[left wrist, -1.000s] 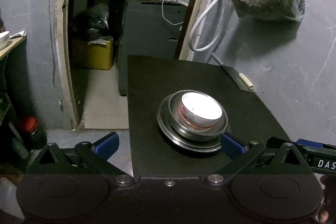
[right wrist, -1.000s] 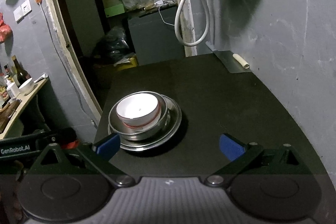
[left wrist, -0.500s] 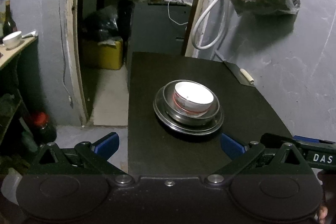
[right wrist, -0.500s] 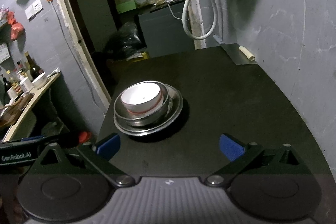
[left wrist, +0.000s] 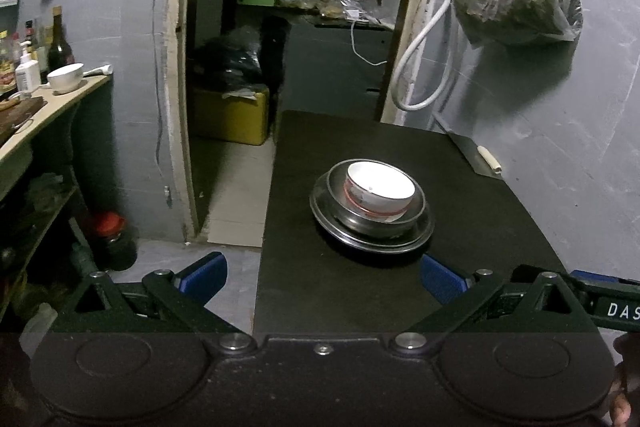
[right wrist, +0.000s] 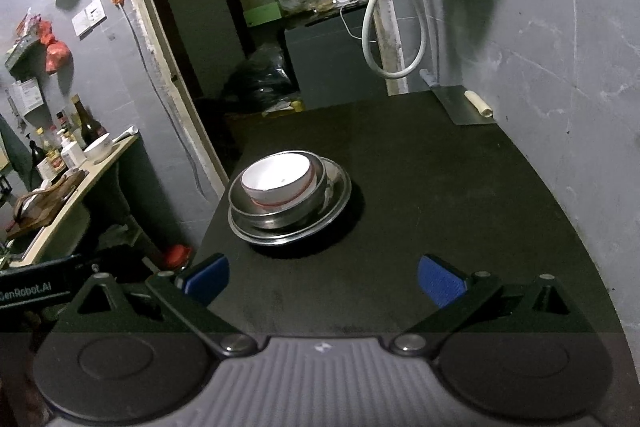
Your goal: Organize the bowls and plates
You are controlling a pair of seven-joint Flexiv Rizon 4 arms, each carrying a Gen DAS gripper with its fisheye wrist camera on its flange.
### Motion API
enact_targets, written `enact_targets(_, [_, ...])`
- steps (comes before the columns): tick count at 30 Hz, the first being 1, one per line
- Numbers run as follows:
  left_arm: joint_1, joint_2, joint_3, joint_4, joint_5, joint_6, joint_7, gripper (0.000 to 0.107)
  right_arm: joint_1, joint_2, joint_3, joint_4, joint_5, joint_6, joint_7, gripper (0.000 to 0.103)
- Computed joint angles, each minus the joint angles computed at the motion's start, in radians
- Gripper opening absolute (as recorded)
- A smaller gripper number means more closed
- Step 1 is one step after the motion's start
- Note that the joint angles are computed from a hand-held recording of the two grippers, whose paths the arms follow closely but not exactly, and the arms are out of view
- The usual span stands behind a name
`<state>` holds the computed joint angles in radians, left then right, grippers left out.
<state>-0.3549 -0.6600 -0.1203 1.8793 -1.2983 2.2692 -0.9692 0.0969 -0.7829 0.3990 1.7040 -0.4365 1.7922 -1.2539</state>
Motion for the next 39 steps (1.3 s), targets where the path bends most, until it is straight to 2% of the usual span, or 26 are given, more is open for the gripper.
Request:
enact_targets(12, [-0.008, -0.012, -0.065, -0.015, -0.125, 0.11, 0.072, 0.102, -0.082, -0.023, 0.091, 0.018, -0.035, -0.01, -0.006, 0.103])
enact_targets(16, [0.009, -0.005, -0.07, 0.005, -0.099, 0.113, 0.048, 0.102, -0.071, -0.018, 0.081, 0.019, -0.022, -0.012, -0.004, 0.103])
enact_targets(18, [0.015, 0.002, -0.064, 0.025, -0.067, 0.105, 0.022, 0.102, -0.041, -0.006, 0.047, 0.027, -0.007, 0.006, -0.001, 0.103])
enact_targets(24, [0.035, 0.05, -0.002, 0.129, 0.113, 0.025, -0.099, 0.102, 0.12, 0.058, -0.125, 0.071, 0.074, 0.068, 0.046, 0.103])
enact_targets(27, [0.059, 0.072, 0.033, 0.192, 0.256, 0.011, -0.201, 0.102, 0.237, 0.093, -0.24, 0.115, 0.141, 0.116, 0.055, 0.103])
enact_targets(32, [0.117, 0.103, 0.056, 0.276, 0.458, -0.022, -0.363, 0.102, 0.44, 0.139, -0.424, 0.18, 0.286, 0.157, 0.023, 0.103])
enact_targets(34, [0.118, 0.107, 0.078, 0.289, 0.496, -0.026, -0.389, 0.102, 0.513, 0.152, -0.484, 0.198, 0.344, 0.168, -0.001, 0.103])
enact_targets(39, [0.178, 0.124, 0.095, 0.325, 0.683, -0.039, -0.505, 0.102, 0.663, 0.176, -0.597, 0.238, 0.488, 0.192, -0.063, 0.103])
